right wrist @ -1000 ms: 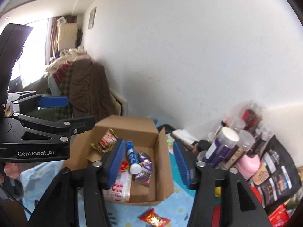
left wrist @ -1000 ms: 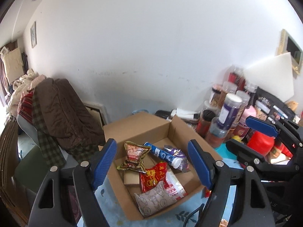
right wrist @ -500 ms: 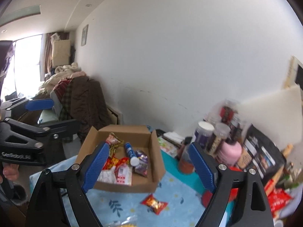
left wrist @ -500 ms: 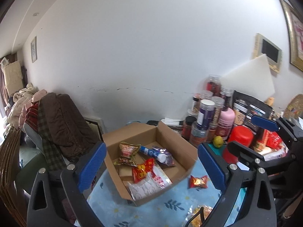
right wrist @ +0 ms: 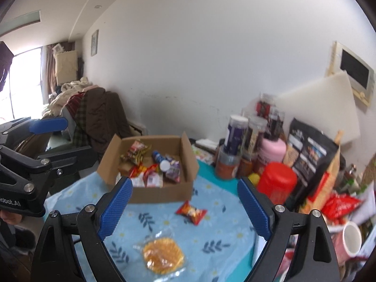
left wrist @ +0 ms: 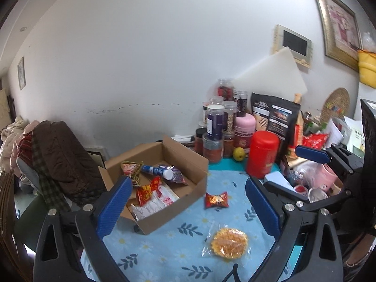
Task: Organize snacks
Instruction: 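Withdraw both tools from the box back over the table, then grasp the plastic-wrapped waffle with the left tool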
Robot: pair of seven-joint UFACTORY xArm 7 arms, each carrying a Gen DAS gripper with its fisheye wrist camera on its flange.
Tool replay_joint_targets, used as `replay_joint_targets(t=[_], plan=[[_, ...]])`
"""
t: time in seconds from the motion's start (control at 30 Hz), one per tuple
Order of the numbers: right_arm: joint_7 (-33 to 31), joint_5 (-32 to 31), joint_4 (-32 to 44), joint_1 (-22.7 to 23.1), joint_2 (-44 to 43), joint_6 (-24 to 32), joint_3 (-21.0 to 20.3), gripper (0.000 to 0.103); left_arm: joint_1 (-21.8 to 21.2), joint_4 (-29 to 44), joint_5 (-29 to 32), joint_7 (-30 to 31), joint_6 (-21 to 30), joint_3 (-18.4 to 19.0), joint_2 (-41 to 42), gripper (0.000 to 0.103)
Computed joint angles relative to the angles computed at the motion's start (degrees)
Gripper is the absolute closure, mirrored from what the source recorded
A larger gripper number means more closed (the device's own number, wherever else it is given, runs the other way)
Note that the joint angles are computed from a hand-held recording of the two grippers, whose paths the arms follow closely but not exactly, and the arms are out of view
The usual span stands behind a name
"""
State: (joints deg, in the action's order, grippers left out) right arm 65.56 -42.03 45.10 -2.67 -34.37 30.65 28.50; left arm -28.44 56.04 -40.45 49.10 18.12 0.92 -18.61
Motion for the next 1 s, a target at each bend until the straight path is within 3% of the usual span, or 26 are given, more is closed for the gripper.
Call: replay_joint_targets(t=[0.5,1.0], plan=[[4.53,9.05,-10.47,7.52,-9.18,6.95,1.95,0.011,-3.50,-9.40,-2.61,3.68,4.80,0.90,-5.42,0.004],[6.15,14.23,-19.17,11.06,-9.37,2.10,-0.43,0.011,-1.23,-9.61,-6.49,5.37,10.65,-1.66,0.09,0.004]])
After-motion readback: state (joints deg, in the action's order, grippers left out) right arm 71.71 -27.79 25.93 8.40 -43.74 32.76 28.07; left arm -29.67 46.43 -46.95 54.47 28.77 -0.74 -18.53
